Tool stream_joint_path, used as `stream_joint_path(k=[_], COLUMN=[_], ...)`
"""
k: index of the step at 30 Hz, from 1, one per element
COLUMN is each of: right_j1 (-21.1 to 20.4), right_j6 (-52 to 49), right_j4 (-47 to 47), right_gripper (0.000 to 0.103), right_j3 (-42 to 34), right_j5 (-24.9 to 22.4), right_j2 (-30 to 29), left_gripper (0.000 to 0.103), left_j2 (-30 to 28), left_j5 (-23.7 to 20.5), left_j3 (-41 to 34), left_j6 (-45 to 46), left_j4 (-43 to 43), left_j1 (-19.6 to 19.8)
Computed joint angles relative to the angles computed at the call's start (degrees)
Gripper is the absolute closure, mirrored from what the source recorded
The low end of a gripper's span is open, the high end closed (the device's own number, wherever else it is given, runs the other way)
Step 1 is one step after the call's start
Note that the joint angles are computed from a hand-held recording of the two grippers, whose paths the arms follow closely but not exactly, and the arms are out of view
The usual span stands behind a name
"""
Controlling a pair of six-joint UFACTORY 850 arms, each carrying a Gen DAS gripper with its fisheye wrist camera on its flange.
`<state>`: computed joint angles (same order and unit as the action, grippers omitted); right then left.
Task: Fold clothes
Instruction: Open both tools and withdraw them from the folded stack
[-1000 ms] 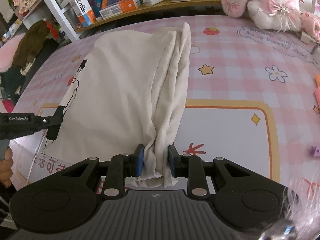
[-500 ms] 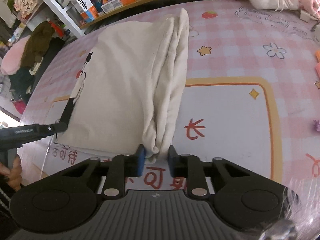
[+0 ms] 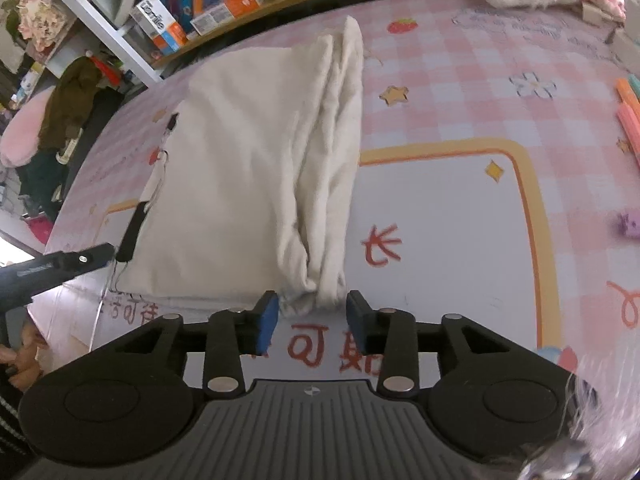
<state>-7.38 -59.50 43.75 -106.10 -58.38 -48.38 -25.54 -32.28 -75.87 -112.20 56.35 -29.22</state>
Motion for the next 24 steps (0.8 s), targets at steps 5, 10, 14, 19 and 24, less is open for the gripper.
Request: stream_joint_path(k=[5, 10, 14, 19, 24], right_j1=[-0.26, 0.18, 1.45, 2.51, 3.23], right_j6=[0.68, 1.43, 1.77, -1.23, -0.72], right_j4=[-1.69, -3.11, -4.89, -4.30, -4.69], right_gripper=[0.049, 0.028, 0.020, 0.018, 0.018], right_j3=[3.14, 8.70, 14.86, 22.30, 27.62], right_j5=[2.97, 8.08, 13.06, 18.46, 22.31], right_j2=[2.63, 6.72, 11.13, 16.65, 20.72], left_gripper=[0.039, 0.027, 0.019, 0.011, 0.011], left_j2=[0.02, -1.30, -0.13, 2.30, 3.42], left_j5=[-3.72, -6.56, -6.75, -3.14, 0.25], left_j3=[-0.78, -3.48, -2.67, 1.10, 3.28], left_j6=[1.80, 15.74, 20.85, 19.52, 17.58], left_j4=[0.83, -6.66, -8.99, -4.06, -0.93], left_j1=[-2.16, -3.18, -3.82, -4.48, -4.71])
